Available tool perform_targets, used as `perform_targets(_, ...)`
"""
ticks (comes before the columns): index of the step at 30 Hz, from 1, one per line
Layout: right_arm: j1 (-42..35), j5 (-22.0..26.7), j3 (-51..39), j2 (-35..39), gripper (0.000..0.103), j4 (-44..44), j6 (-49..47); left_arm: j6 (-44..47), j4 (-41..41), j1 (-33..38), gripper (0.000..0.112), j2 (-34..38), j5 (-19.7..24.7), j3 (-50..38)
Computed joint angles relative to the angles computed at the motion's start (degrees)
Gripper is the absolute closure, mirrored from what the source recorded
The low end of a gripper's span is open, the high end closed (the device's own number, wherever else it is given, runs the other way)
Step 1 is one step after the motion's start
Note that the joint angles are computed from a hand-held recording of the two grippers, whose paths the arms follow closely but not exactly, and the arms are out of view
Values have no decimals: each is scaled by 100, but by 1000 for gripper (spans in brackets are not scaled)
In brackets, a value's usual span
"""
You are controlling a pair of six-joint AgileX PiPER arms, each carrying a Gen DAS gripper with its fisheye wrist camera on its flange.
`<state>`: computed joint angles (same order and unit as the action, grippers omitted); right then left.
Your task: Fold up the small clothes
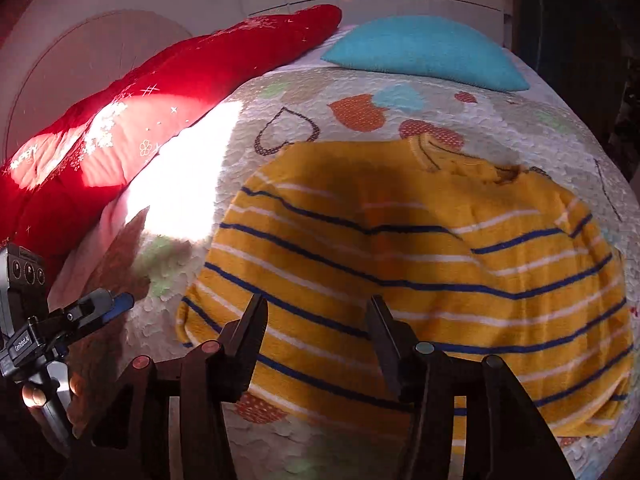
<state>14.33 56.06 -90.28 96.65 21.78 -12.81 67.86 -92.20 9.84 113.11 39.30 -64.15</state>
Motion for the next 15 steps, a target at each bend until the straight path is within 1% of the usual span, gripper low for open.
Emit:
perform_targets(1, -358, -36, 178, -175, 42, -14, -71, -231, 344, -148, 28, 91, 54, -169)
perform_targets(2, -744, -29, 324, -313, 41, 55, -169, -526, 732, -322, 28, 181, -4, -342)
perform_targets(3, -1143, 0, 487, -448, 40, 192, -306, -847, 1120, -516, 28, 250, -171, -469)
perform_targets(5, -1916, 87, 677, -570, 38, 428, -615, -1344, 1679, -882, 30, 316, -739, -588)
perform_targets(6, -2220, 63, 803, -638, 38, 461, -727, -1358, 1751, -1033, 31, 290, -1039, -566)
perform_targets(7, -2509, 46, 907, -679, 36, 508, -849, -1322, 1770, -1137, 36, 259, -1232, -551)
perform_targets(8, -2779, 51, 1016, -704, 35, 608, -989, -1219, 1718, -1185, 44, 244, -1287, -533)
perform_targets(9, -3022, 85, 1107, -705, 34, 726, -1126, -1165, 1715, -1177, 76, 271, -1186, -571)
perform_targets(10, -3275, 164, 1157, -667, 34, 862, -1301, -1257, 1863, -1136, 100, 333, -999, -656)
perform_targets(11, -3423, 185, 1248, -638, 34, 967, -1430, -1196, 1843, -1095, 100, 338, -942, -648)
perform_targets(12, -3528, 199, 1363, -646, 34, 1047, -1556, -906, 1602, -1060, 101, 267, -938, -557)
perform_targets(14, -3582, 98, 1574, -649, 34, 1098, -1752, -37, 891, -977, 105, 9, -874, -294)
perform_targets(15, -3514, -45, 1661, -650, 34, 991, -1728, 440, 488, -941, 105, -156, -867, -133)
